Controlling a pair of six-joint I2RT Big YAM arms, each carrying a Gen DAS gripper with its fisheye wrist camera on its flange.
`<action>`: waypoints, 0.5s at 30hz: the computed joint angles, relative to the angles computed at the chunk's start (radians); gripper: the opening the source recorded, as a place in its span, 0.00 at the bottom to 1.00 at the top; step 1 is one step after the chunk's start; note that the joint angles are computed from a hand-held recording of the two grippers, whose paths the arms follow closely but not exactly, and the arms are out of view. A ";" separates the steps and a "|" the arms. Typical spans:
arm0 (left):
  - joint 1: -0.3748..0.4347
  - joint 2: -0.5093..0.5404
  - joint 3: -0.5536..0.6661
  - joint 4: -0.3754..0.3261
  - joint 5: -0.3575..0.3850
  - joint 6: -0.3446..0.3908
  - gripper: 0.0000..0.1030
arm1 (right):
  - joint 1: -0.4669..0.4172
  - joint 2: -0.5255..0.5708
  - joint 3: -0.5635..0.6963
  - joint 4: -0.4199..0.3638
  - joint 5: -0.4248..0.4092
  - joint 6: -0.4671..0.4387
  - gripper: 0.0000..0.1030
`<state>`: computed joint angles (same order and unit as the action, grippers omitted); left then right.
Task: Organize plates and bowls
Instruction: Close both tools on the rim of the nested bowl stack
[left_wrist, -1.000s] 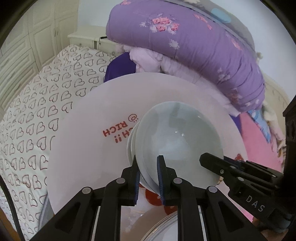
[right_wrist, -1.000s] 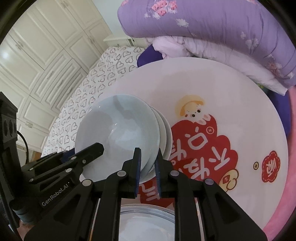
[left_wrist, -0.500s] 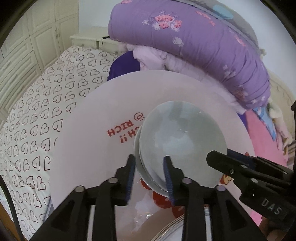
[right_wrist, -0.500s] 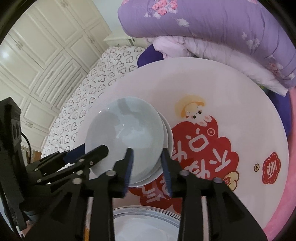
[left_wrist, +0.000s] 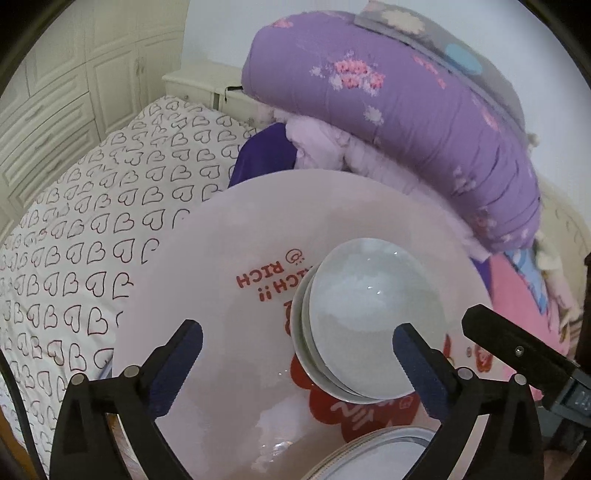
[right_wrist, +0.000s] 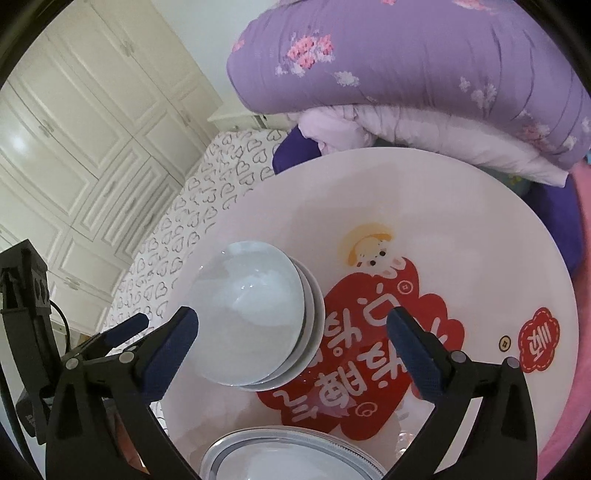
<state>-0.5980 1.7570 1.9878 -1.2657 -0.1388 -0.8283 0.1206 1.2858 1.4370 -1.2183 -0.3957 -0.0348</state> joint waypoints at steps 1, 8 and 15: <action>-0.003 -0.018 -0.020 0.011 0.000 -0.011 0.99 | -0.004 -0.002 0.002 -0.003 -0.007 -0.002 1.00; -0.008 -0.130 -0.152 0.073 0.005 -0.072 0.99 | -0.044 -0.023 0.005 -0.020 -0.034 -0.030 1.00; -0.005 -0.174 -0.213 0.082 0.024 -0.110 0.99 | -0.078 -0.030 -0.002 -0.039 -0.033 -0.063 1.00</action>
<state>-0.6031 1.5831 1.7753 -1.1841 -0.1147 -0.9385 0.0427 1.2557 1.4353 -1.2575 -0.4286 -0.0980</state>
